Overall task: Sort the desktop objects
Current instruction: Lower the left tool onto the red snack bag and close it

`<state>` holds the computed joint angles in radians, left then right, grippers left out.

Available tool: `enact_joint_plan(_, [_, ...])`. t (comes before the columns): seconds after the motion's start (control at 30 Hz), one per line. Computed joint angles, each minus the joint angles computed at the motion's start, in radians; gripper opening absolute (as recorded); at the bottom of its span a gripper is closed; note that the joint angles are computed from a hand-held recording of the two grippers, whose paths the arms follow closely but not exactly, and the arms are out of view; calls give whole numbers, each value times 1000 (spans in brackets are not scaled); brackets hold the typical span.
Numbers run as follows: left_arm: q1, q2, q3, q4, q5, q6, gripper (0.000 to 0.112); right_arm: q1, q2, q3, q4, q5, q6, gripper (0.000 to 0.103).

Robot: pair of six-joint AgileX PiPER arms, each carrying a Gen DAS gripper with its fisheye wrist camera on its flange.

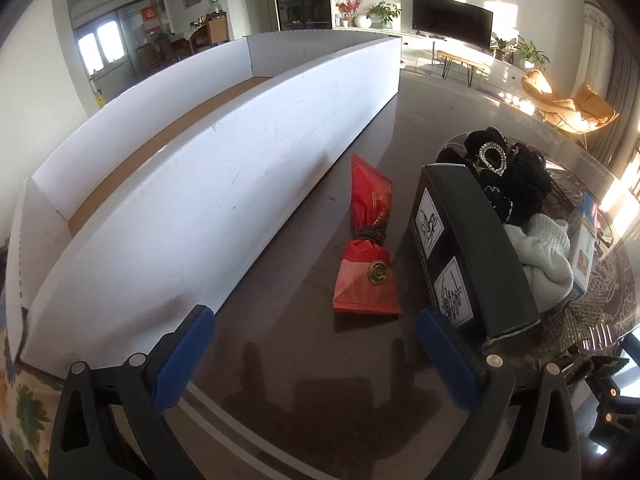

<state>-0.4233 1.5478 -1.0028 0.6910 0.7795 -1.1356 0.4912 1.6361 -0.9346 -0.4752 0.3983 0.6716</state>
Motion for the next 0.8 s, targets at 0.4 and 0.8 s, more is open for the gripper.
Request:
enact_joint_plan(0.4, [153,228,-267,-328,-60,437,103,0,0,0,-2,0,2,103])
enact_joint_plan(0.8, [98,39,-69,-420,-164,558,27,1,1,0,-2,0,3,103])
